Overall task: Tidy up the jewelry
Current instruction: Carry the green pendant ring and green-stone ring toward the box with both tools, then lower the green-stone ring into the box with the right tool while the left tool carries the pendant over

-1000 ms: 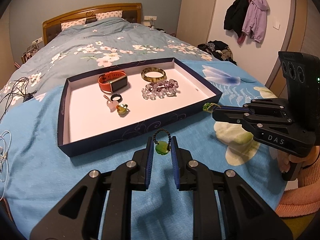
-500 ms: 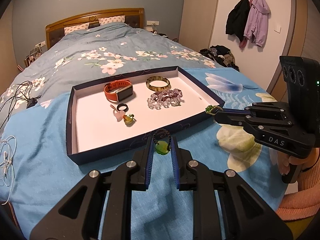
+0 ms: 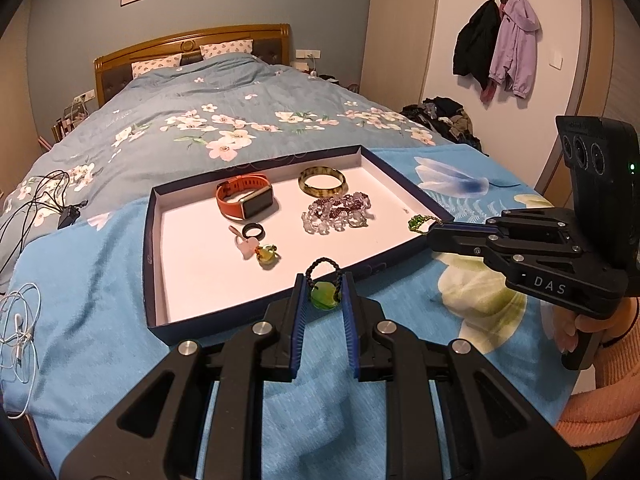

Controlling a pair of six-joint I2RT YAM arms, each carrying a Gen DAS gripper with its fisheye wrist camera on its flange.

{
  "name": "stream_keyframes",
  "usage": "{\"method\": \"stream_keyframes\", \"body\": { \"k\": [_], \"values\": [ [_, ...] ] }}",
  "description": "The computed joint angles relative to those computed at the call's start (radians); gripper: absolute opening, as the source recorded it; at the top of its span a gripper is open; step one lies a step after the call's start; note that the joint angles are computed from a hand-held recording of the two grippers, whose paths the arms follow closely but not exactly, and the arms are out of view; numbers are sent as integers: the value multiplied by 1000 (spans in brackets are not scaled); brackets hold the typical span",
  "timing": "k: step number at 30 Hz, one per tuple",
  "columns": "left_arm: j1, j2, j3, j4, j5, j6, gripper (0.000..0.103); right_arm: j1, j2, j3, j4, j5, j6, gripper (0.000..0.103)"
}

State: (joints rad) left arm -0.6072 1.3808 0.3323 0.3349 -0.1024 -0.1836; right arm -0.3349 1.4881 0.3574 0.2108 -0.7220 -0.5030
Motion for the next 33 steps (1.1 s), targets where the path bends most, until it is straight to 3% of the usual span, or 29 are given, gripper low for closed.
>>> {"method": "stream_keyframes", "body": {
  "k": [33],
  "values": [
    [73,33,55,7,14,26,17,39,59,80,26,19,62,1]
  ]
}}
